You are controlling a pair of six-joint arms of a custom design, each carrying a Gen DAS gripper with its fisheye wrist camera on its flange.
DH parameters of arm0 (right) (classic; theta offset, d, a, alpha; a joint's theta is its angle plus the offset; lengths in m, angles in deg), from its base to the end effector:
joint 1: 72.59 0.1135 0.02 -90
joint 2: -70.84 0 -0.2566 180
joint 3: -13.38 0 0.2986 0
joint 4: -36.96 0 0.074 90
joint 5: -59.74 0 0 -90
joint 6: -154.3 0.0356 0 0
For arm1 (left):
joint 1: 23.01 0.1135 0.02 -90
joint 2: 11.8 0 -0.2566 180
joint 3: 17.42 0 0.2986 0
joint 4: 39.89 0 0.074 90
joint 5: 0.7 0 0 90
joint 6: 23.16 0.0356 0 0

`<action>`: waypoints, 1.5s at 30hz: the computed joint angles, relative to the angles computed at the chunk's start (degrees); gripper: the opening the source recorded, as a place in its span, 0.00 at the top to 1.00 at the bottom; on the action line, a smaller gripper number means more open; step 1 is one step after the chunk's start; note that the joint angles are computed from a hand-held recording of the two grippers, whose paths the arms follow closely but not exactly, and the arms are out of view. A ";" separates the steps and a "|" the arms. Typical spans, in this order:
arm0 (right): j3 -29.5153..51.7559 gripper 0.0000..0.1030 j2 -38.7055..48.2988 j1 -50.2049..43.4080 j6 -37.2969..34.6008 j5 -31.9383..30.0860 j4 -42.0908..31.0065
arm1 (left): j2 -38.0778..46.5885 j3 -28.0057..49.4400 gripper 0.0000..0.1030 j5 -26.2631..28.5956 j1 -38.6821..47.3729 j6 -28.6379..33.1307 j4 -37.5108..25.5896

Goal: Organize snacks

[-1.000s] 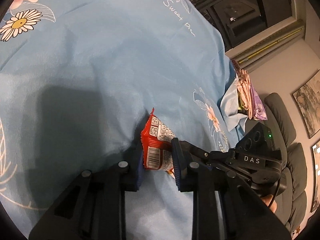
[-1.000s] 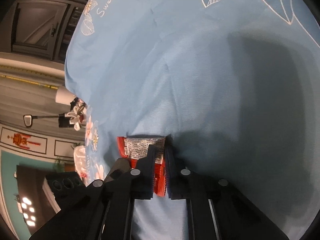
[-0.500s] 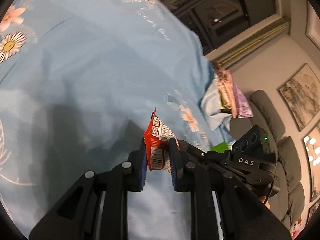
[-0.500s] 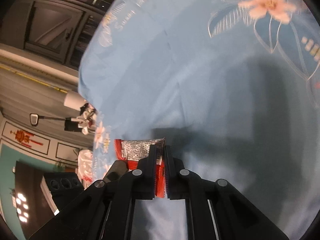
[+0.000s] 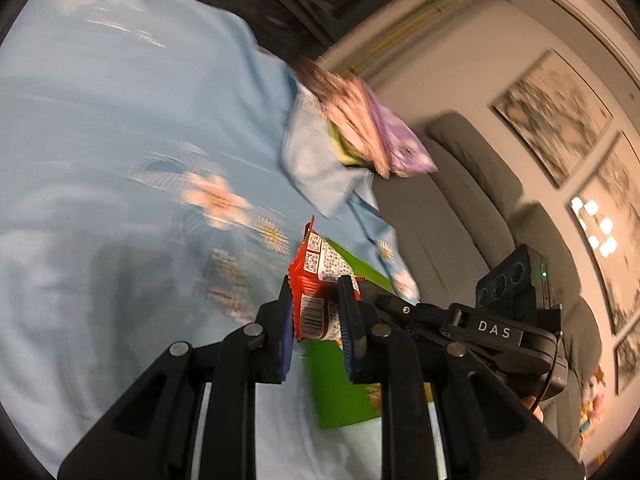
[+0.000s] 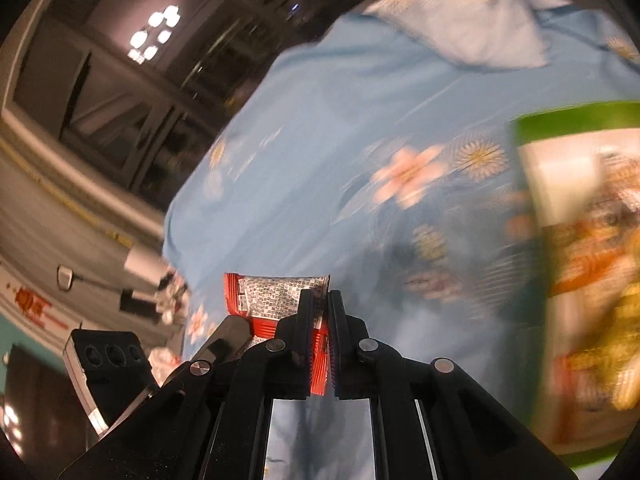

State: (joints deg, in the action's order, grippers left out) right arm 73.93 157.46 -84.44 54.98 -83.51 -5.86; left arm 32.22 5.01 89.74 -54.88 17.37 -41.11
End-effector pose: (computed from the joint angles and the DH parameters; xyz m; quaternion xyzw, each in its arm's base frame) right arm 0.3067 -0.0352 0.1495 -0.0627 0.8804 0.4030 0.2419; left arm 0.1817 -0.1133 0.1395 -0.1253 0.8235 -0.3630 0.4176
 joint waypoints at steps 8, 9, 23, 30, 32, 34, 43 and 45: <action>9.23 0.92 12.08 -16.35 -8.42 -0.26 -5.99 | 36.64 20.25 0.82 -0.42 -9.01 1.10 10.69; 10.76 0.92 14.33 -17.46 -8.88 -0.10 -6.74 | 40.19 23.34 0.82 -0.95 -10.03 1.83 9.36; 18.06 0.92 25.76 -21.51 -12.23 3.98 -10.02 | 53.87 30.71 0.68 0.13 -10.90 -0.20 11.59; 13.26 0.82 19.31 -21.40 -10.91 6.78 -4.98 | 49.53 29.62 0.00 -7.34 -14.72 1.23 10.81; 9.62 0.64 14.83 -21.92 -8.44 8.93 -0.05 | 48.33 30.93 0.00 -13.07 -16.29 1.77 5.27; 7.75 0.46 12.23 -23.37 -7.00 7.66 2.15 | 47.39 30.71 0.00 -15.99 -17.03 2.80 3.69; 5.56 0.40 4.97 -26.58 -8.92 -0.10 -0.45 | 44.76 32.69 0.00 -50.57 -26.41 4.03 -18.05; 3.81 0.38 2.43 -25.45 -7.95 -0.61 0.76 | 42.46 30.34 0.00 -53.60 -27.45 1.39 -20.71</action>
